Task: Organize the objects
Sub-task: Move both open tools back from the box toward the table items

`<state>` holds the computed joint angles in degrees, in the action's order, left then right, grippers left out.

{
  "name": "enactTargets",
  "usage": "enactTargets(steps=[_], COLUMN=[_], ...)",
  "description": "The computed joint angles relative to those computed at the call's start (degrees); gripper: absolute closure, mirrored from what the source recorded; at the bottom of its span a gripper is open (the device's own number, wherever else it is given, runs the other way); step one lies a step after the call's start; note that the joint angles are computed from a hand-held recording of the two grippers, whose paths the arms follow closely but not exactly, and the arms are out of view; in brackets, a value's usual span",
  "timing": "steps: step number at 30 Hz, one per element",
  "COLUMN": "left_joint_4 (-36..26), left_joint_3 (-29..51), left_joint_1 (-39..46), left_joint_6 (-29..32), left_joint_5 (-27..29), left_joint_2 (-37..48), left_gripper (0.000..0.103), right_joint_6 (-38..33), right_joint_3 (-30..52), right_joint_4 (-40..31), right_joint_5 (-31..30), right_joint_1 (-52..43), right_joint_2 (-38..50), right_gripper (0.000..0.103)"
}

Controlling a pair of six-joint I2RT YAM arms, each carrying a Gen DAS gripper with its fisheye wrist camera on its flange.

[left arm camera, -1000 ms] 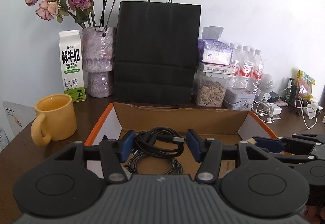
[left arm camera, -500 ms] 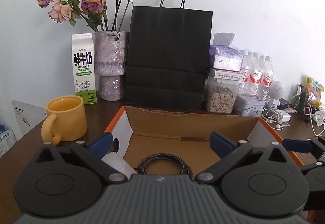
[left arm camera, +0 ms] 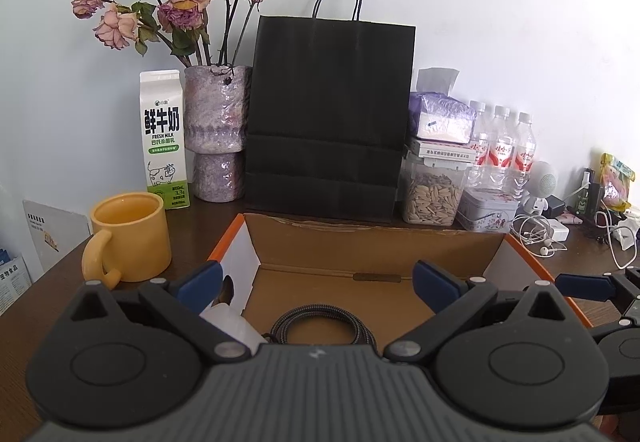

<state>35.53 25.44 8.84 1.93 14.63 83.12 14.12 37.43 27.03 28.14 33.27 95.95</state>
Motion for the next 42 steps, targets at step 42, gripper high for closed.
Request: enactTargets(steps=[42], left_joint_4=[-59.1], left_joint_3=[-13.1], left_joint_1=[41.7], left_joint_6=[31.1], left_joint_5=[39.8], left_joint_2=[-51.8], left_gripper=[0.0], right_joint_6=[40.5], right_joint_3=[-17.7], right_joint_4=[-42.0], right_joint_5=[31.6], right_joint_1=[39.6], right_joint_2=[-31.4], right_gripper=[0.0])
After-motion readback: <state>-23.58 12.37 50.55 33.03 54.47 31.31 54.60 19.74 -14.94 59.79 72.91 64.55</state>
